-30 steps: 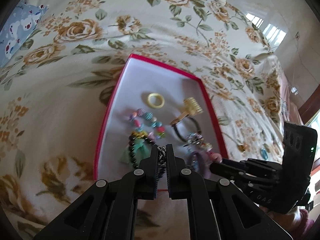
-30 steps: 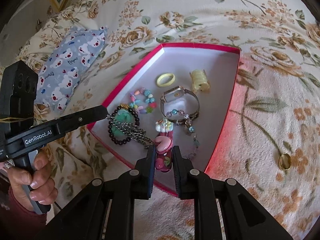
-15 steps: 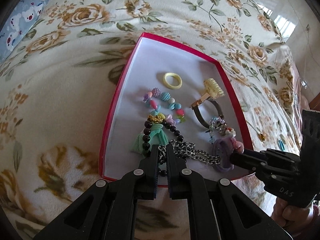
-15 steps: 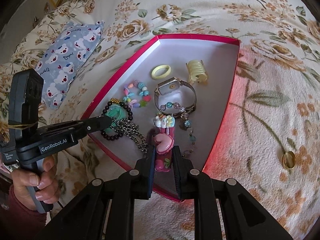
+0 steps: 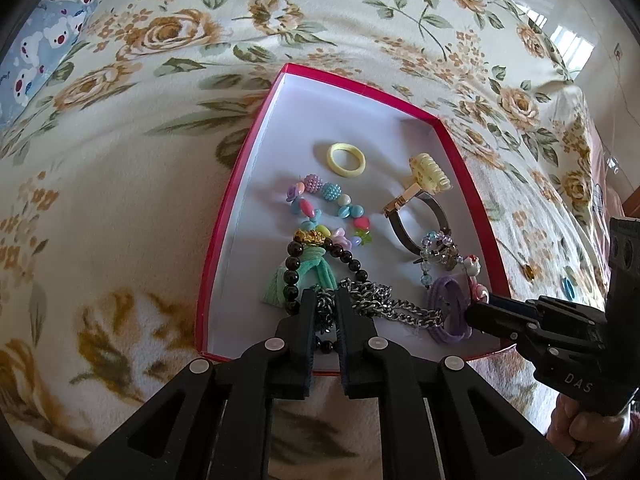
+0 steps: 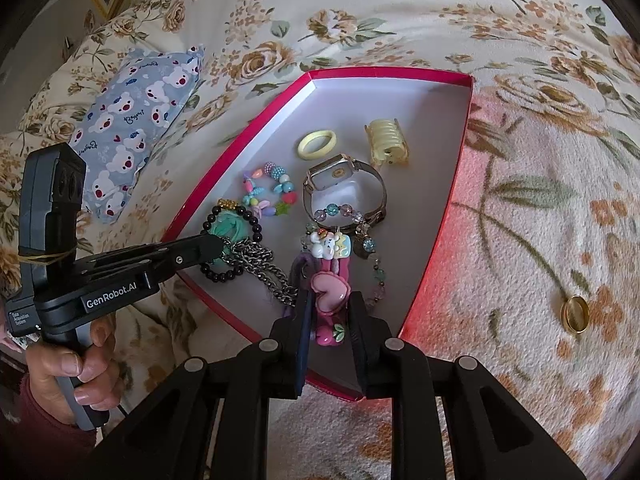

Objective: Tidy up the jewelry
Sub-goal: 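Carry the chain and keychain into the box and open both tools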

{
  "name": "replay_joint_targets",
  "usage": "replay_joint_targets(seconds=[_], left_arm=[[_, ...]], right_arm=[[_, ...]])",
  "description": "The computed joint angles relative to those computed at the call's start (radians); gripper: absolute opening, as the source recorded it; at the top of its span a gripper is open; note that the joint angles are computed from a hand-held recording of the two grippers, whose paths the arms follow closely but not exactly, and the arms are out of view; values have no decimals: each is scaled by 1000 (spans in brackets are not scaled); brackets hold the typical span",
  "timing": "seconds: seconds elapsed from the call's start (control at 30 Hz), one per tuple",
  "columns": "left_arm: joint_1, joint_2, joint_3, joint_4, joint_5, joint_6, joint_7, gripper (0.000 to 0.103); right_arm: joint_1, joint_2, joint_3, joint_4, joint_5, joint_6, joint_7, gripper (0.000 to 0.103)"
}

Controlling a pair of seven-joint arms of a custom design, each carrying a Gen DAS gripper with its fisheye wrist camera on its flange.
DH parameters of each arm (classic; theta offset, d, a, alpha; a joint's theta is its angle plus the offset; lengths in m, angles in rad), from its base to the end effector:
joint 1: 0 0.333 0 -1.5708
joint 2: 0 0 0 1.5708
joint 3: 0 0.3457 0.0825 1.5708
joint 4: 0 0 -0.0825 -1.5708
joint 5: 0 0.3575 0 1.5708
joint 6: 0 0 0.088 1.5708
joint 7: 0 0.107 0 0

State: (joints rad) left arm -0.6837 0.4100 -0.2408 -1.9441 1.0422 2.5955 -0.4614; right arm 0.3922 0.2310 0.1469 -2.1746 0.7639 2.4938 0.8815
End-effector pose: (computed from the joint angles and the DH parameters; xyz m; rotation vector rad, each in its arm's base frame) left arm 0.3758 -0.5048 0.3419 -2.2348 1.6492 -0.7808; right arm 0.4808 0.2802 0.3424 -2.3813 1.2247 0.3789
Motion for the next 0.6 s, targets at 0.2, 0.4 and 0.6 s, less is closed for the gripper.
replay_joint_targets(seconds=[0.2, 0.4, 0.6], left_arm=[[-4, 0, -5, 7, -10, -13, 17, 18], [-9, -4, -6, 7, -12, -20, 16, 22], [-9, -18, -10, -2, -5, -21, 10, 35]], right_arm=[[-3, -6, -2, -2, 7, 2, 2, 21], [-4, -14, 0, -8, 16, 8, -1, 25], [1, -23, -1, -15, 10, 14, 0, 27]])
